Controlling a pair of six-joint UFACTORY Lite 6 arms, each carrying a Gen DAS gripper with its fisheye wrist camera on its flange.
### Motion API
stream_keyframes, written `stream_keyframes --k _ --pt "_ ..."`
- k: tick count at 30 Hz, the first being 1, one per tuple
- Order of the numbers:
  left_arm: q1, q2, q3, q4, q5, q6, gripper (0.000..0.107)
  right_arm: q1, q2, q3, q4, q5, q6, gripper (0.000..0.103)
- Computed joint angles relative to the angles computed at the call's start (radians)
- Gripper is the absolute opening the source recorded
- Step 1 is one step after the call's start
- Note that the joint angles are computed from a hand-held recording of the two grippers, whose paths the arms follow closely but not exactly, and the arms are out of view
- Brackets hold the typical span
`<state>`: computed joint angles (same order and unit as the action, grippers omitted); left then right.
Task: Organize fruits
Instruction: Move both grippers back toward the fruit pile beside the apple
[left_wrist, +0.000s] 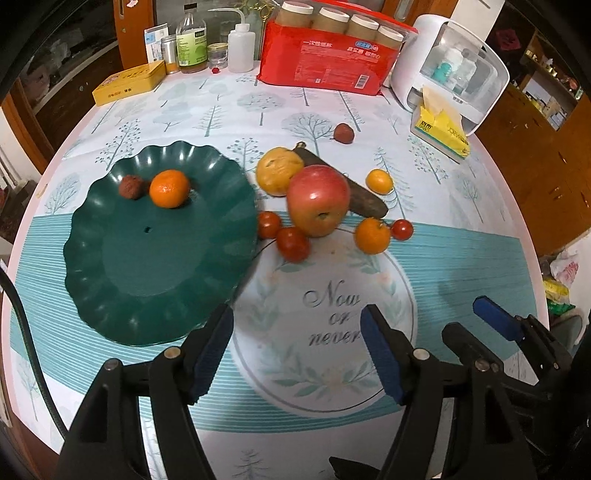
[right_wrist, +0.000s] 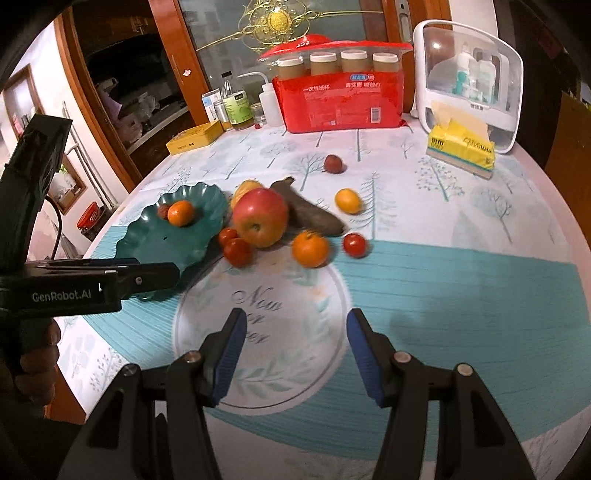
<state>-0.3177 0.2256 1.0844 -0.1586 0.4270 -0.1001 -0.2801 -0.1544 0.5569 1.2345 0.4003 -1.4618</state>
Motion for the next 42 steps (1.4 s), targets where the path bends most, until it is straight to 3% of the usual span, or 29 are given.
stream_keyframes --k 6,16,27,38,42 --pt "-0.09 0.082 0.093 0.126 0.012 -0.218 0.07 -0.104 0.106 0.101 0.025 0.057 -0.144 0.057" --pt "-0.161 0.262 0.317 0.202 0.075 -0.387 0.07 -0.187 0.293 0.298 0.107 0.111 -0.342 0.057" --pt "-0.167 0.46 0.57 0.179 0.149 -0.451 0.07 -0.184 0.472 0.478 0.195 0.15 -0.53 0.057" --pt "-0.149 0.634 0.759 0.093 0.191 -0.44 0.07 -0.15 0.605 0.499 0.319 0.148 -0.84 0.057" --pt "-0.149 0.708 0.845 0.071 0.22 -0.423 0.07 -0.123 0.663 0.524 0.33 0.121 -0.87 0.056"
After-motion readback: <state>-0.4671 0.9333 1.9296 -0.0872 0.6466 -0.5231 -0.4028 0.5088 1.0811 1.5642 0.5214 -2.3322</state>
